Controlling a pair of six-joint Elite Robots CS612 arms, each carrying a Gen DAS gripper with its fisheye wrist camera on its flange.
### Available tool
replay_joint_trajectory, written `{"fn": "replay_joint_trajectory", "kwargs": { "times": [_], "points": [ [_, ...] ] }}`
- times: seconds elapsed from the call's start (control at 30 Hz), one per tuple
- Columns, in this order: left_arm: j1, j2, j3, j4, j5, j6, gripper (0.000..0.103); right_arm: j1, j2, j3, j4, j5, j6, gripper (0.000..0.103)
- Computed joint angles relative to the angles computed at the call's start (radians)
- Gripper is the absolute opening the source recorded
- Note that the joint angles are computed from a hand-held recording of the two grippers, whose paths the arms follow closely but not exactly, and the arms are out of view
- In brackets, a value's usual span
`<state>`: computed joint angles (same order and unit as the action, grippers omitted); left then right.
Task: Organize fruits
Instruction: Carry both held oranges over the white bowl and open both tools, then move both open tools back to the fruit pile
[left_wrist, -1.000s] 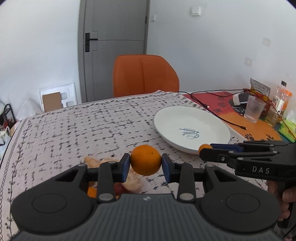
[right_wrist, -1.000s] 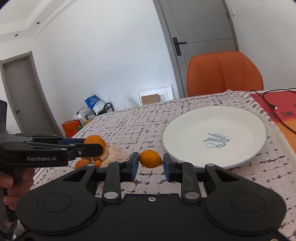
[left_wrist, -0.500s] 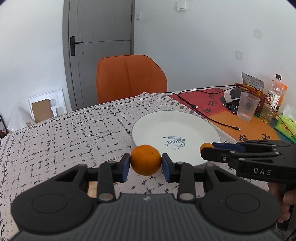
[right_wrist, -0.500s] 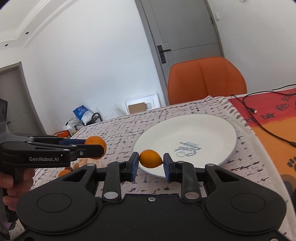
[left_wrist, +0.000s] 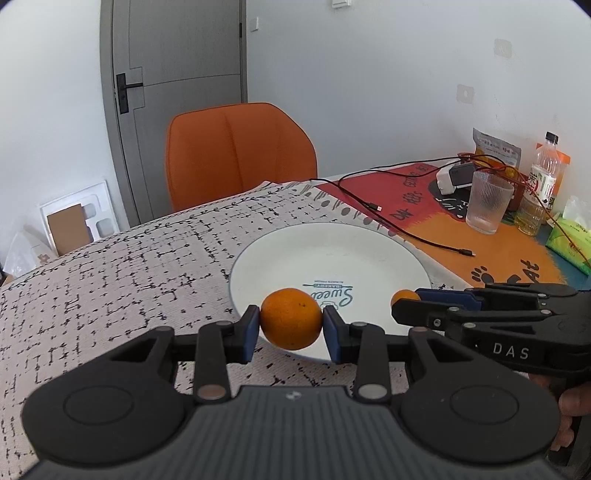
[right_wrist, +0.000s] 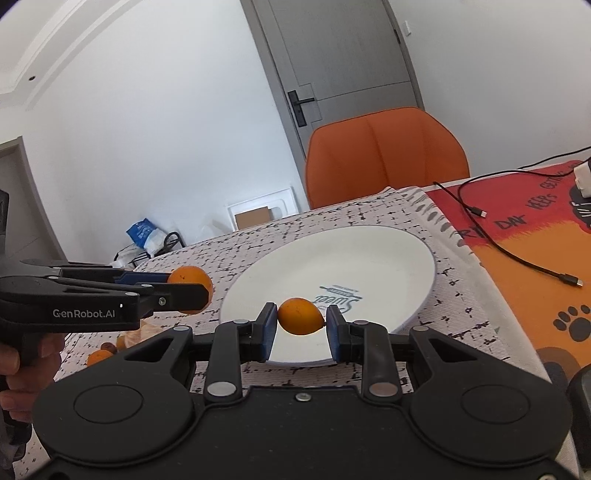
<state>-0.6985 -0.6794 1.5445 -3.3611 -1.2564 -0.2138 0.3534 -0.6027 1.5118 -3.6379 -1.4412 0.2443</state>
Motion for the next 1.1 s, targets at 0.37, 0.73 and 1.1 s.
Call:
{"fn": "replay_joint_trajectory", "kwargs": {
  "times": [0.37,0.73,1.1],
  "points": [
    [0.007,0.040,-0.077,0.071,-0.026,0.017,0.036,-0.006,0.003,0.004,-0.006,-0.020,0.023,0.032],
    [0.003,0.034,-0.068,0.084,0.018,-0.005,0.047,-0.007,-0.006,0.024,-0.008,-0.032,0.036,0.035],
    [0.004,-0.008,0.013,0.045,0.090,-0.068,0.062,0.003,-0.007,0.025,-0.016,-0.051,0.022,0.047]
  ]
}}
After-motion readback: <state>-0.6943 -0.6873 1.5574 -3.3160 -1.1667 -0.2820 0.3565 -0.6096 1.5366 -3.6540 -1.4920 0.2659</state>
